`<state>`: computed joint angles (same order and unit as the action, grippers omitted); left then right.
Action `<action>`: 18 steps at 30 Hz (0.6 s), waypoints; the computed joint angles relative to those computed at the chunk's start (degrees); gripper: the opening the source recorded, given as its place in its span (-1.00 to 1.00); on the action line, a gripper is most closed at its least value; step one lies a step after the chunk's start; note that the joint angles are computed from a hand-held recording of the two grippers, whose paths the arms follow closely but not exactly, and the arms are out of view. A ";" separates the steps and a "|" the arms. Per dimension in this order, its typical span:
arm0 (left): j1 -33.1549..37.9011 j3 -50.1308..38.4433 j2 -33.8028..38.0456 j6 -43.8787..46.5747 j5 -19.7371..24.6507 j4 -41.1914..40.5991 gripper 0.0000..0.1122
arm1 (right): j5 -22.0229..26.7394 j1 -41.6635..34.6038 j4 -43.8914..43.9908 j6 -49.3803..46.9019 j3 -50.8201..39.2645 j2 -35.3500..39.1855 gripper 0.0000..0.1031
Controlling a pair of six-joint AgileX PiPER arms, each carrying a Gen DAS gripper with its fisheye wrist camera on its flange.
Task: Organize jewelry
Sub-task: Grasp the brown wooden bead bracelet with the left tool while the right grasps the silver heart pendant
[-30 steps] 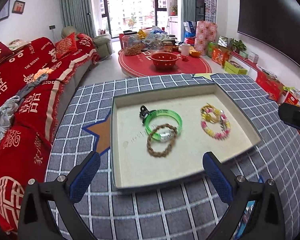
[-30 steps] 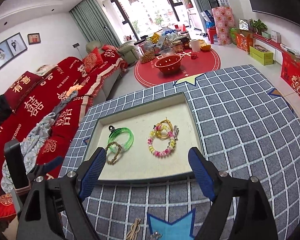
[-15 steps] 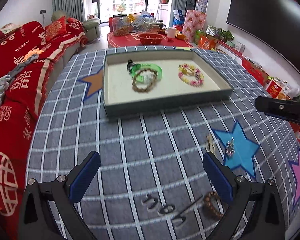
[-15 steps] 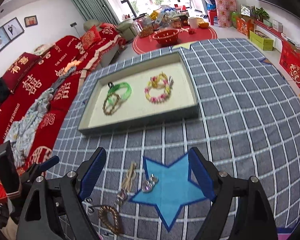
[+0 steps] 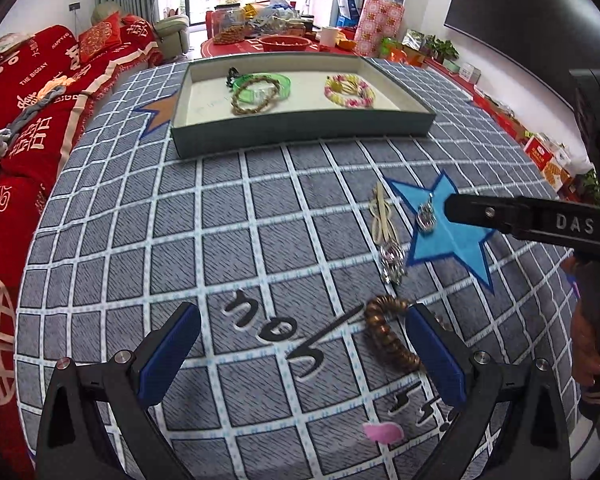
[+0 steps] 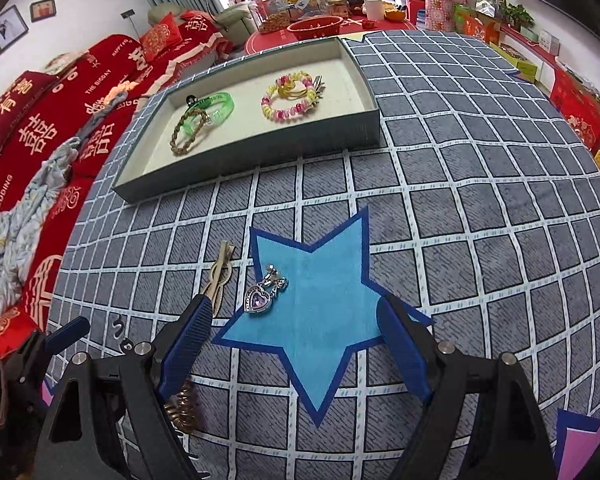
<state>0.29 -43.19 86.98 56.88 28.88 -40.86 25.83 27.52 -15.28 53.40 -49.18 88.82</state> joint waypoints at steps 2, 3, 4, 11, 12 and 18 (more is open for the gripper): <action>-0.86 0.65 -0.13 -0.25 -0.60 0.26 0.84 | -0.05 0.22 -0.38 0.37 0.02 0.54 0.67; -1.31 0.96 -0.18 -0.55 -1.02 0.49 0.84 | -0.03 0.37 -0.43 0.49 -0.27 1.02 0.67; -1.95 1.25 -0.13 -1.24 -1.57 1.03 0.84 | -0.06 0.53 -0.47 0.57 -0.39 1.33 0.67; -4.42 2.86 0.08 -3.62 -4.77 3.00 0.81 | 1.36 2.33 -4.88 3.92 -3.06 4.93 0.42; -4.82 2.85 0.26 -4.65 -5.05 4.02 0.75 | 2.02 3.00 -7.20 5.94 -3.51 5.37 0.37; -7.02 3.89 0.08 -7.88 -8.04 6.77 0.71 | 6.51 6.20 -14.48 10.71 -6.85 8.38 0.09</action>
<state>-6.73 -39.30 87.06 49.01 20.84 -34.09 32.33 33.72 -29.76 64.12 -56.02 97.20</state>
